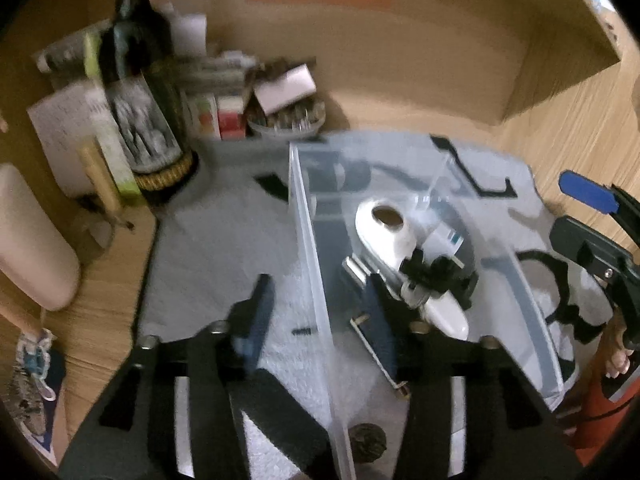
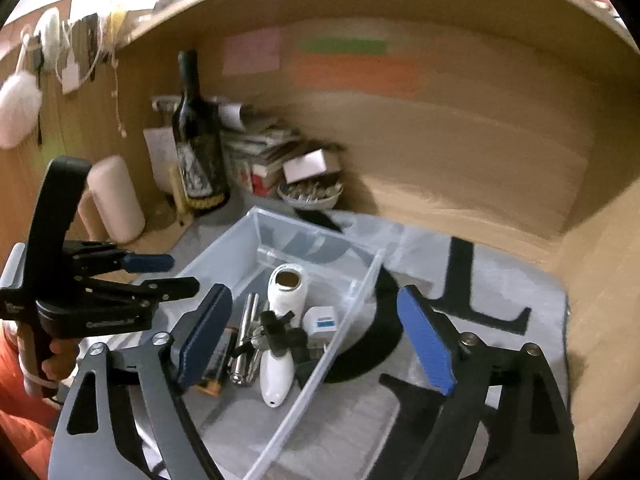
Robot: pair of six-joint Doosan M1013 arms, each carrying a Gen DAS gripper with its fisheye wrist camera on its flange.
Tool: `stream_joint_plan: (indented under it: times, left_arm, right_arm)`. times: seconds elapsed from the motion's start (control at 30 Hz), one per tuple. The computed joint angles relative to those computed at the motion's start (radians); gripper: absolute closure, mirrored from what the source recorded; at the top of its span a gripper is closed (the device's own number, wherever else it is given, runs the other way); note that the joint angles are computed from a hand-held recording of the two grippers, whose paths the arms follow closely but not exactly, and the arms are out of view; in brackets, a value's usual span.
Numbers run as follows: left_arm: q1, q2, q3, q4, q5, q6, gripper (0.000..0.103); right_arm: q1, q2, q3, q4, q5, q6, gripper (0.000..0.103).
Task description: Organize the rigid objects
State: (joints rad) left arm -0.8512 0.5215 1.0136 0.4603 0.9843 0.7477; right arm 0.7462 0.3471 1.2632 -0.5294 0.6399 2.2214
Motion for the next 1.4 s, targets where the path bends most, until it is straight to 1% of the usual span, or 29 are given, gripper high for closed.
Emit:
stream_joint_plan:
  times: [0.07, 0.1, 0.17, 0.2, 0.23, 0.3, 0.4, 0.47, 0.57, 0.73, 0.9, 1.1, 1.4]
  left_arm:
    - [-0.011, -0.013, 0.01, 0.042, -0.011, -0.031, 0.036]
    - [-0.016, -0.022, 0.018, 0.061, -0.022, -0.048, 0.034]
    - [-0.028, -0.033, 0.028, 0.1, -0.037, -0.078, 0.027]
    - [-0.033, -0.037, 0.031, 0.12, -0.041, -0.093, 0.025]
    - [-0.043, -0.045, 0.039, 0.153, -0.046, -0.118, 0.021]
    - [-0.059, -0.057, 0.054, 0.211, -0.056, -0.155, 0.018]
    - [-0.083, -0.065, 0.063, 0.29, -0.06, -0.199, 0.012]
    - [-0.107, -0.077, 0.083, 0.386, -0.063, -0.258, 0.008]
    - [-0.14, -0.092, 0.112, 0.524, -0.062, -0.346, 0.003]
    - [-0.178, -0.111, 0.146, 0.654, -0.061, -0.433, 0.001]
    - [-0.2, -0.124, 0.171, 0.718, -0.069, -0.486, 0.001]
    - [-0.208, -0.13, 0.182, 0.744, -0.071, -0.513, 0.001]
    - [-0.211, -0.131, 0.185, 0.753, -0.071, -0.52, 0.001]
  right_arm:
    - [0.006, -0.016, 0.019, -0.06, -0.005, 0.066, 0.015]
    - [0.009, -0.023, 0.029, -0.081, -0.01, 0.089, 0.014]
    - [0.016, -0.041, 0.052, -0.138, -0.019, 0.155, 0.005]
    - [0.019, -0.048, 0.063, -0.164, -0.023, 0.183, 0.004]
    - [0.024, -0.057, 0.075, -0.201, -0.028, 0.222, 0.0]
    - [0.037, -0.075, 0.101, -0.289, -0.03, 0.308, 0.0]
    - [0.052, -0.092, 0.128, -0.386, -0.023, 0.395, 0.0]
    - [0.068, -0.106, 0.149, -0.468, -0.009, 0.468, 0.0]
    - [0.084, -0.122, 0.174, -0.555, 0.002, 0.55, 0.0]
    - [0.104, -0.147, 0.209, -0.658, 0.018, 0.662, 0.0]
    - [0.122, -0.165, 0.235, -0.747, 0.03, 0.734, 0.0]
    - [0.133, -0.173, 0.247, -0.791, 0.037, 0.774, 0.0]
    - [0.134, -0.171, 0.246, -0.783, 0.037, 0.774, 0.0]
